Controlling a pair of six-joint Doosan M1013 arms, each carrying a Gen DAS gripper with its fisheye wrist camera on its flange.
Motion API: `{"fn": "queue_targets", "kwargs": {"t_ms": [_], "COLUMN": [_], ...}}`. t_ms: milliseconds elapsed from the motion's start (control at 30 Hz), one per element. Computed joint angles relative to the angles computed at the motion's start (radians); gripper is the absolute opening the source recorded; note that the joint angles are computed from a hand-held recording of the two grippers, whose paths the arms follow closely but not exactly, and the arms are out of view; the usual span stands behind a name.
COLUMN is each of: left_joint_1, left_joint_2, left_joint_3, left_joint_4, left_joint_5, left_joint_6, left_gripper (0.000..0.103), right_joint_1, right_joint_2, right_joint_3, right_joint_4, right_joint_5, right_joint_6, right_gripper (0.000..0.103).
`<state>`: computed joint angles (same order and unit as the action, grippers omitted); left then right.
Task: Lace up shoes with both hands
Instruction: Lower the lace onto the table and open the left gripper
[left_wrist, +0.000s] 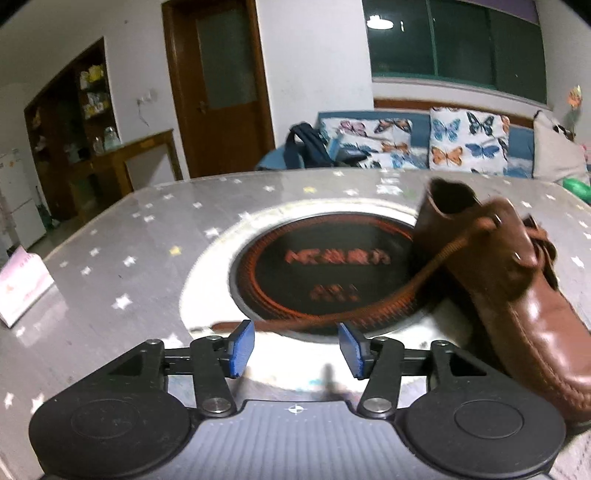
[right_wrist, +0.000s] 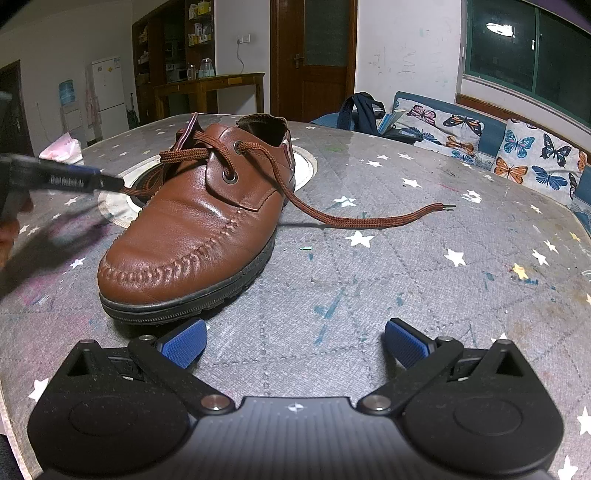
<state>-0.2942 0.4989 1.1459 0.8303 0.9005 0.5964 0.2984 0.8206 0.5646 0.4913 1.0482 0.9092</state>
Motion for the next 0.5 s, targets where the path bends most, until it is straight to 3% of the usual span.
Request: {"fn": "queue_targets", "kwargs": {"t_ms": [300, 500], "left_joint_1": [-0.013, -0.008], "left_joint_2": [0.017, 0.023], "left_joint_3": [-0.015, -0.023], "left_joint_4": [-0.027, -0.054], "left_joint_5": [0.014, -0.003], "left_joint_6": [0.039, 0.061], "left_gripper": [0.068, 0.073], "right_joint_1": [-0.005, -0.011], "right_joint_2": [0.006, 0.043], "right_joint_3": [-0.014, -0.081], "right_joint_4": [-0.041, -0.113], "right_joint_5": [-0.028, -0.03], "right_joint_6": [0.09, 0.176], "right_gripper": [0.103, 0.103]}}
